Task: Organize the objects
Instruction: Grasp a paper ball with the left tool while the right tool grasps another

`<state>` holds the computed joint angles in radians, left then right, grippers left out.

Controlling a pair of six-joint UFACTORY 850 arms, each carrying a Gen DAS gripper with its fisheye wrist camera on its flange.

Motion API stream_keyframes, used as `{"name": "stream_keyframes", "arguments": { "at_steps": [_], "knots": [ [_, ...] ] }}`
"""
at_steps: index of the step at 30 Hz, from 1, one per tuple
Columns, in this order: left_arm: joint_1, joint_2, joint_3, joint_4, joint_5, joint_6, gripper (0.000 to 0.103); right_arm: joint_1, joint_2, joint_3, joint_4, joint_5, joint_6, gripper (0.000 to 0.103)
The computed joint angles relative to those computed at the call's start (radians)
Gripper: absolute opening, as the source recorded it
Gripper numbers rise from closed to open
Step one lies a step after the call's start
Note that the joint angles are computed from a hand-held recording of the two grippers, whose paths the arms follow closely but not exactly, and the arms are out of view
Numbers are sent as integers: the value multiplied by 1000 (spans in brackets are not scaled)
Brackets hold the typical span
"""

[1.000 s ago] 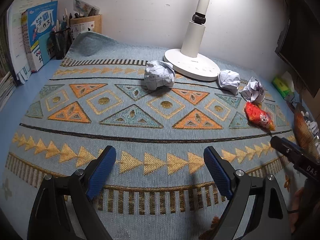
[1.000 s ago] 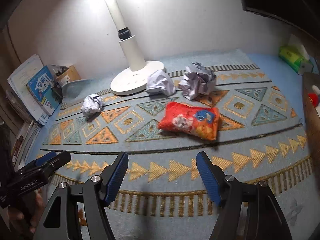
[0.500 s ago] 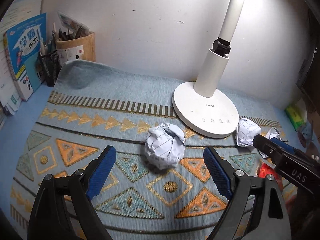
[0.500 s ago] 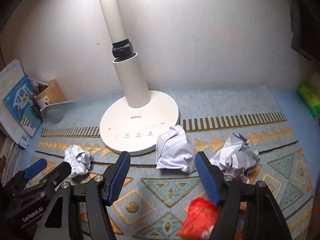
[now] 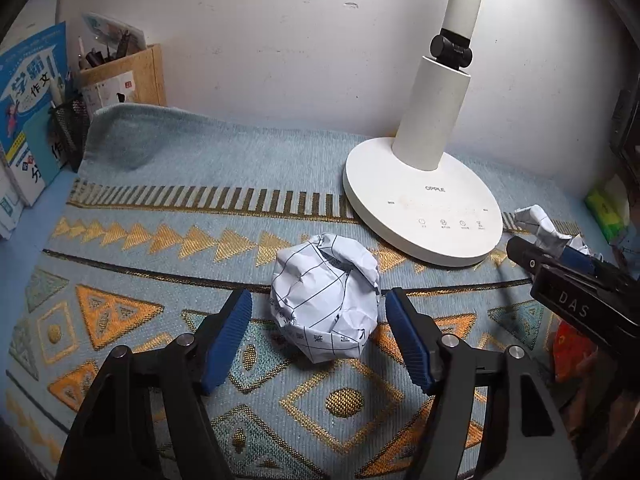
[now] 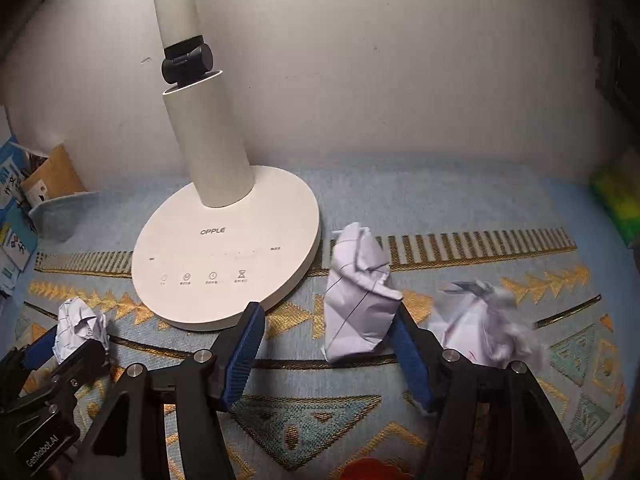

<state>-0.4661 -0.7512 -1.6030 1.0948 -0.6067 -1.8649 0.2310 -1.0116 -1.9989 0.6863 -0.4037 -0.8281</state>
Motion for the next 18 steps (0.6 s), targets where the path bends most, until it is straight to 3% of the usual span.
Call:
{"name": "stream_keyframes", "arguments": {
  "at_steps": [2,5,11,18],
  "knots": [
    [-2,-3,-5,3,-8,3,67,0,-6,-11,-39,2,45,51],
    [-3,-1,-2,0,2,5,50,-13,-2,-1,58,0,-22,33],
    [-8,18,30,59,28,-58,44,-29,65,110,334,13,-317,33],
    [-31,66,93,164,51,-161,44,-39,219,327,581,-49,-613,33]
  ]
}}
